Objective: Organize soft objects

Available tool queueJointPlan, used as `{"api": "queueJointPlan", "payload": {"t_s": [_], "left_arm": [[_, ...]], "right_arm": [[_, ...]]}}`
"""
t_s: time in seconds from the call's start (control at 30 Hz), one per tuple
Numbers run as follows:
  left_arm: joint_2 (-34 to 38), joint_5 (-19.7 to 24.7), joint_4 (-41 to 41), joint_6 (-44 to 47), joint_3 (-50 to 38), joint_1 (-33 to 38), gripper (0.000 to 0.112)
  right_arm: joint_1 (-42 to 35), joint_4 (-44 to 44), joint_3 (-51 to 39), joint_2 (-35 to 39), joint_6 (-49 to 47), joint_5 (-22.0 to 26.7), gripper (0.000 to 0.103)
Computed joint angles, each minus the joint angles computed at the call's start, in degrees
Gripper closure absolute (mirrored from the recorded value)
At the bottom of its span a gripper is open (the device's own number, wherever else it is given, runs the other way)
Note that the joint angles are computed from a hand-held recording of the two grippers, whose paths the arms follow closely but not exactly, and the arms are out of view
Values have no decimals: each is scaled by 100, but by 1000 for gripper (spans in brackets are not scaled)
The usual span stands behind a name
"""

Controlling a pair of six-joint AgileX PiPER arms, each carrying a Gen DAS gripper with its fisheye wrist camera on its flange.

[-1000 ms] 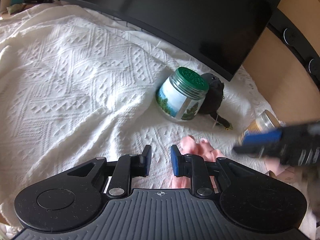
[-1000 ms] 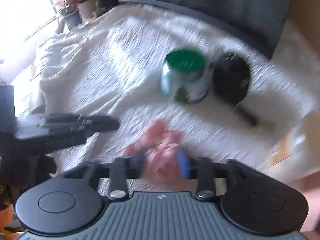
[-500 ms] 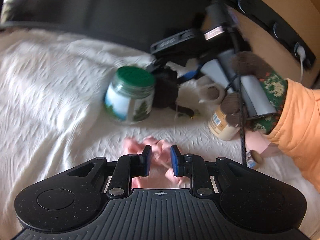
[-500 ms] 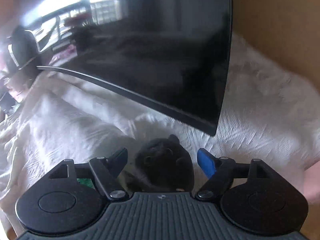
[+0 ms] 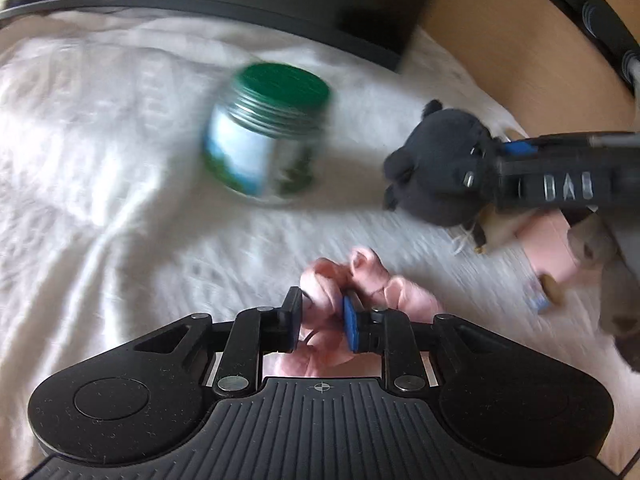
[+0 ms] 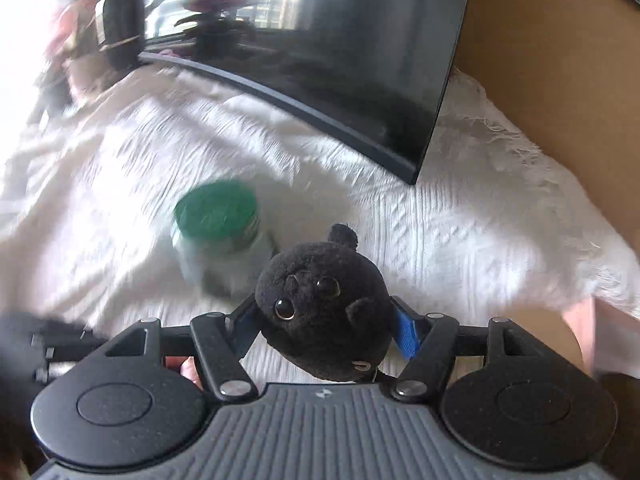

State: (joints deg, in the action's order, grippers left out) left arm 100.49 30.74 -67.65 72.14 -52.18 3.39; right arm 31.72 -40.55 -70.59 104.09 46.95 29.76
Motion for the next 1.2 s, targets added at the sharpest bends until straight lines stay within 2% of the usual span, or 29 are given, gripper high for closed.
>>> {"api": "queueJointPlan", "payload": {"t_s": [0.1, 0.17, 0.2, 0.23, 0.37, 0.5, 0.57, 0.67, 0.73, 0.8, 0.87, 1.0, 1.1, 1.2], "left_arm": [[-48, 104, -63, 319, 97, -39, 87], [-87, 49, -141, 462, 174, -83, 87], [-94, 16, -156, 491, 192, -114, 87], [-102, -27, -152, 489, 201, -153, 87], [-235, -328, -305, 700, 384, -356, 87], [-418, -801, -1353, 1783, 816, -613, 87], [-490, -1029, -1687, 2075, 929, -736, 87], [-516, -1143, -1717, 1703, 931, -772, 91], [-511, -946, -1355, 960, 872, -631, 98], [-568, -649, -1078, 479, 882, -441, 100], [-790, -673, -953, 437, 1019, -406, 100], [-1262, -654, -52, -262, 1115, -315, 101], [-1628, -562, 473, -677, 1138, -243, 101], [-1923, -493, 897, -994, 1112, -305, 101]], "right_arm": [[131, -109, 953, -589, 481, -283, 36], [214, 12, 1429, -868, 584, -332, 34], [319, -218, 1623, -941, 865, -332, 31], [460, -444, 1837, -1064, 1156, -278, 29], [926, -405, 2431, -1493, 1385, 30, 28], [1353, -569, 3184, -2416, 1778, 501, 20], [1409, -595, 3483, -2949, 2022, 708, 19], [1499, -1111, 3727, -3433, 2996, 1271, 14], [1321, -1603, 3804, -3341, 3795, 1445, 14], [863, -1886, 3792, -3033, 4353, 1243, 14], [389, -2068, 3684, -2605, 4682, 827, 14], [49, -2206, 3353, -1856, 4702, 536, 36], [-68, -2055, 3239, -1726, 4530, 428, 60], [78, -2016, 3277, -1914, 4412, 513, 60]]}}
